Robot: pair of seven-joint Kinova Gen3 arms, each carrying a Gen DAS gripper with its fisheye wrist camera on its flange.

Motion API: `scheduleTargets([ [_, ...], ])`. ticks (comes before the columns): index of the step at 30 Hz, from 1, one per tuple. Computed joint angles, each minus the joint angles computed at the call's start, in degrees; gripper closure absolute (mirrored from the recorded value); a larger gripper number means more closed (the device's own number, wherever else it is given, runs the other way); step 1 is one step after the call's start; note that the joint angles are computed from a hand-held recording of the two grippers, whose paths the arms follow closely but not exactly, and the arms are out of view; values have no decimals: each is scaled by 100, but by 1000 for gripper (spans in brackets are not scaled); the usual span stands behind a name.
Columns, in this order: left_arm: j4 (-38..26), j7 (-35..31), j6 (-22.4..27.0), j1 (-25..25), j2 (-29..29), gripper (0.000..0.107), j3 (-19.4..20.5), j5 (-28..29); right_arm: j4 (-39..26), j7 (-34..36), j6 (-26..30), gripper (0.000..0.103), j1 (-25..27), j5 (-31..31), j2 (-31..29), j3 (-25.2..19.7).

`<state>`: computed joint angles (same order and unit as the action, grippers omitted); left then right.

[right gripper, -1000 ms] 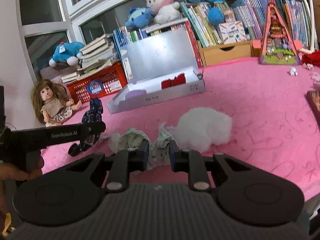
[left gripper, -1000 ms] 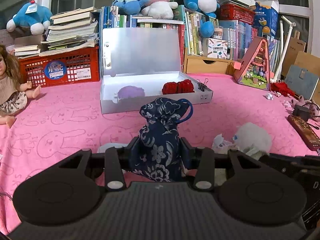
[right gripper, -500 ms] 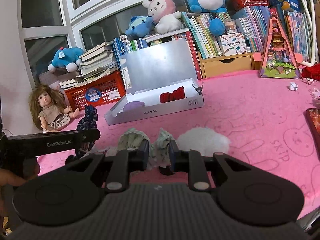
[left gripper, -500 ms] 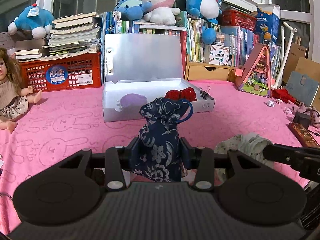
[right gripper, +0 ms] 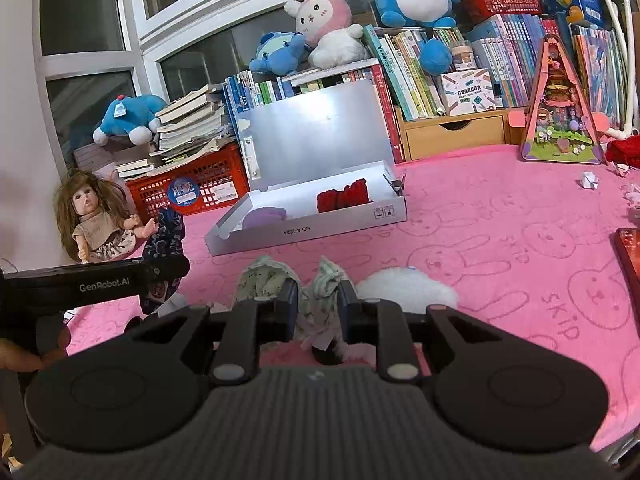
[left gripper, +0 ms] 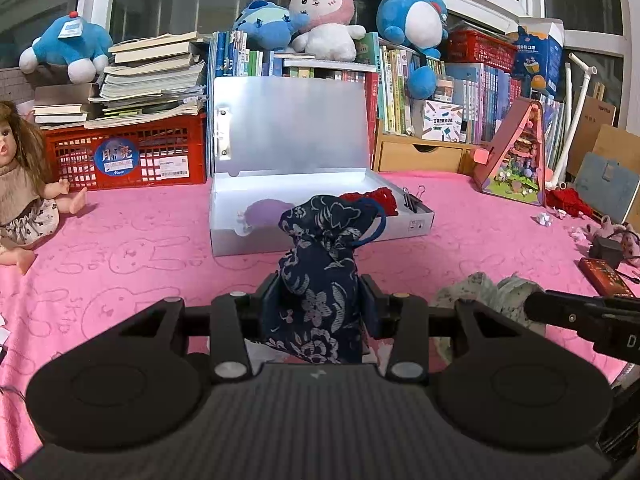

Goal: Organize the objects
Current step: 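Lift and carry the navy pouch and gingham cloth with both grippers to the box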

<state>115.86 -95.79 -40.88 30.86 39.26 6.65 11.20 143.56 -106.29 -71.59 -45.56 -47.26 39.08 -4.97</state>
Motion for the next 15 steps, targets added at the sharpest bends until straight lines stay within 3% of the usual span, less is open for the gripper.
scheduleTargets([
  [15,-30,97,7,-58,6,60,26,-67,-71,54,74,79,121,147,-8,23],
])
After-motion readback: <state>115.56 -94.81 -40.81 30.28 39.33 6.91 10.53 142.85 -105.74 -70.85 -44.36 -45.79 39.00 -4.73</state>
